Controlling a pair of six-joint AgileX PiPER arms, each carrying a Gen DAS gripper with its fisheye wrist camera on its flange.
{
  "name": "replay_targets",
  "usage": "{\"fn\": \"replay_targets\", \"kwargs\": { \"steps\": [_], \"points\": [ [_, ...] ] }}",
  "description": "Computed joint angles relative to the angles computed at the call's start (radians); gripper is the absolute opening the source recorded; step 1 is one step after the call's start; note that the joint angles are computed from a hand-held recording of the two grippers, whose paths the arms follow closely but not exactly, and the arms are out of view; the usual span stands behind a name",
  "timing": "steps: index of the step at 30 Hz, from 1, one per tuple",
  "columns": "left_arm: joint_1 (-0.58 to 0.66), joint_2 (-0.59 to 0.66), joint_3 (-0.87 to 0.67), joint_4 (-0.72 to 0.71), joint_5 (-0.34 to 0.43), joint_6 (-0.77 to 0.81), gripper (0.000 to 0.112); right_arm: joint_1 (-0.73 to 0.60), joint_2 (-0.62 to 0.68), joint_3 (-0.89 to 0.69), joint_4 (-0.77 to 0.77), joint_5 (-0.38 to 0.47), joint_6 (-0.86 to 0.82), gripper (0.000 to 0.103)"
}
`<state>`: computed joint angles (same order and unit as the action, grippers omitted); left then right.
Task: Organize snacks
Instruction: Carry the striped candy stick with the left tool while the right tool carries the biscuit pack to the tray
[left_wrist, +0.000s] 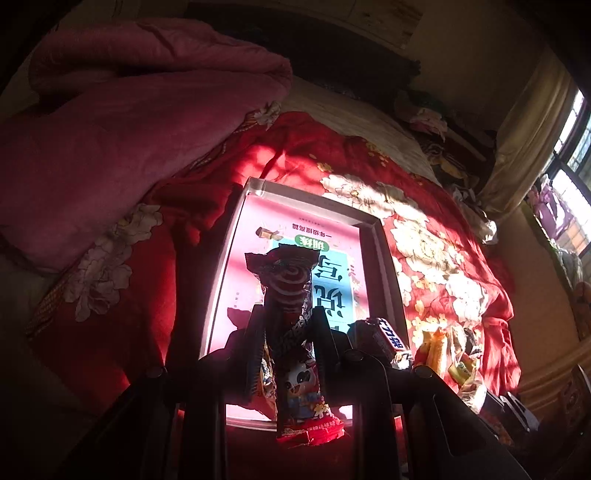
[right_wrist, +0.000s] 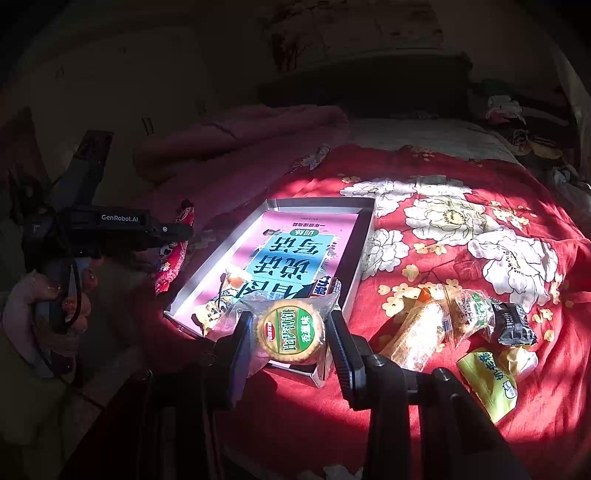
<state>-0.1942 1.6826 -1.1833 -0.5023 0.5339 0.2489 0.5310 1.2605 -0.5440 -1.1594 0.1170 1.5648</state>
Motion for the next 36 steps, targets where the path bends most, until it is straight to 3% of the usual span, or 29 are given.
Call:
{"fn": "replay_targets", "kwargs": {
  "steps": [15, 27, 36],
  "points": [
    [0.02, 0.018, 0.033, -0.019, -0.051, 0.046, 0.025, 0.043, 0.092, -0.092, 0.056, 0.026, -0.055, 0.041],
    [-0.018, 0.078, 0.048, 0.059, -0.139, 0.019, 0.025, 0.056, 0.181, -0.14, 0.045, 0.022, -0.046, 0.041],
    [-0.035, 0.127, 0.042, 0.115, -0.165, -0.013, 0.025, 0.058, 0.245, -0.185, 0.128, 0.022, -0.141, 0.041]
  ]
}}
